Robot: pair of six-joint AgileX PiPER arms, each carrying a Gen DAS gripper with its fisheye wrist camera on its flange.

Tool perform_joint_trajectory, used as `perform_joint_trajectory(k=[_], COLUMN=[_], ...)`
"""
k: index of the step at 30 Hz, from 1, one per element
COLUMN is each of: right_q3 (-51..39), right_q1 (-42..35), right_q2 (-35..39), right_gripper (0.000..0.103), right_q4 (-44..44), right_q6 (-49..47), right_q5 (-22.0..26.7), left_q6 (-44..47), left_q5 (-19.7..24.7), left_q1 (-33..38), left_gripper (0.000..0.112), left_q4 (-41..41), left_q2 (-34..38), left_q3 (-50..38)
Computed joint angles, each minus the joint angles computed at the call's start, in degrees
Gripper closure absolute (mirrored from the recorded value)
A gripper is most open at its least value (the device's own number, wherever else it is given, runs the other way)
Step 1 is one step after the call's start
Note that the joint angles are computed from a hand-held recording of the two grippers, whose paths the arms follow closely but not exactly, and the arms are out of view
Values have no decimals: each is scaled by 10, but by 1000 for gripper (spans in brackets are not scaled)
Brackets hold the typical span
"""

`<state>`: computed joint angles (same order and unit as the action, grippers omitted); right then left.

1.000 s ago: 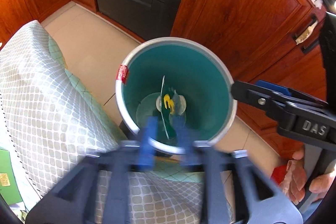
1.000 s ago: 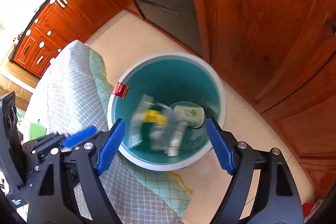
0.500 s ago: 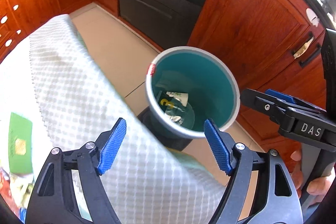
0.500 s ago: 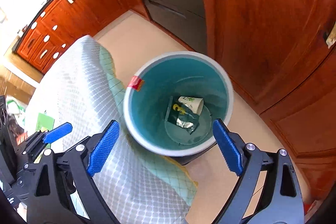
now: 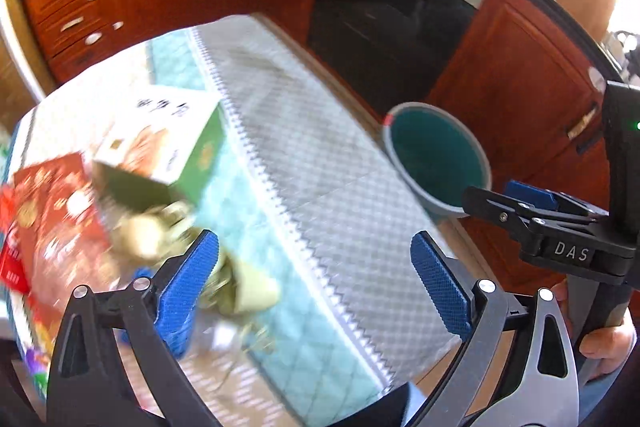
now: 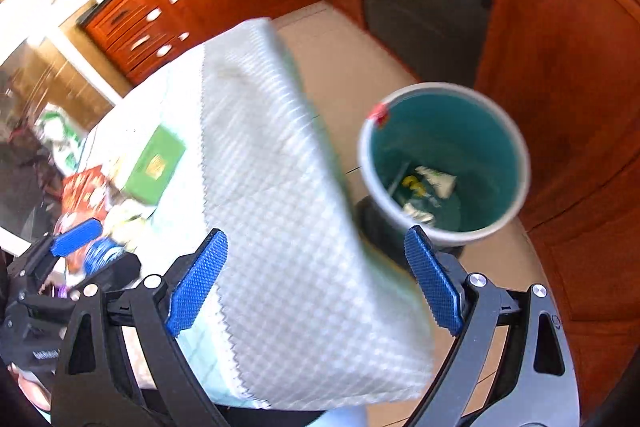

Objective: Collect trash
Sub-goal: 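Move the right tool back to the table toward the water bottle, then grasp the water bottle with the right tool while the left tool grasps the brown box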

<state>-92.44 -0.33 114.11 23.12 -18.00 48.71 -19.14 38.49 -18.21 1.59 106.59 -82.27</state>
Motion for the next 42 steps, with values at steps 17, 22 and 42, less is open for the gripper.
perform_joint_trajectory(k=[17,22,42], right_q3=[24,-21,-125], right_q1=[214,285,383], right_q2=[-18,8,104], right_gripper=[17,17,36], right_q4=[-43,-89,-259], right_q6=[37,54,117], right_q5=[-6,-3,17], left_q6=[84,180,380], left_q5=[-74,-71,-49], left_q1=[226,297,407], left_gripper=[13,13,13], left_q4=[-5,-69,-216], left_q2=[-227,-222,-173], left_q3=[297,304,277])
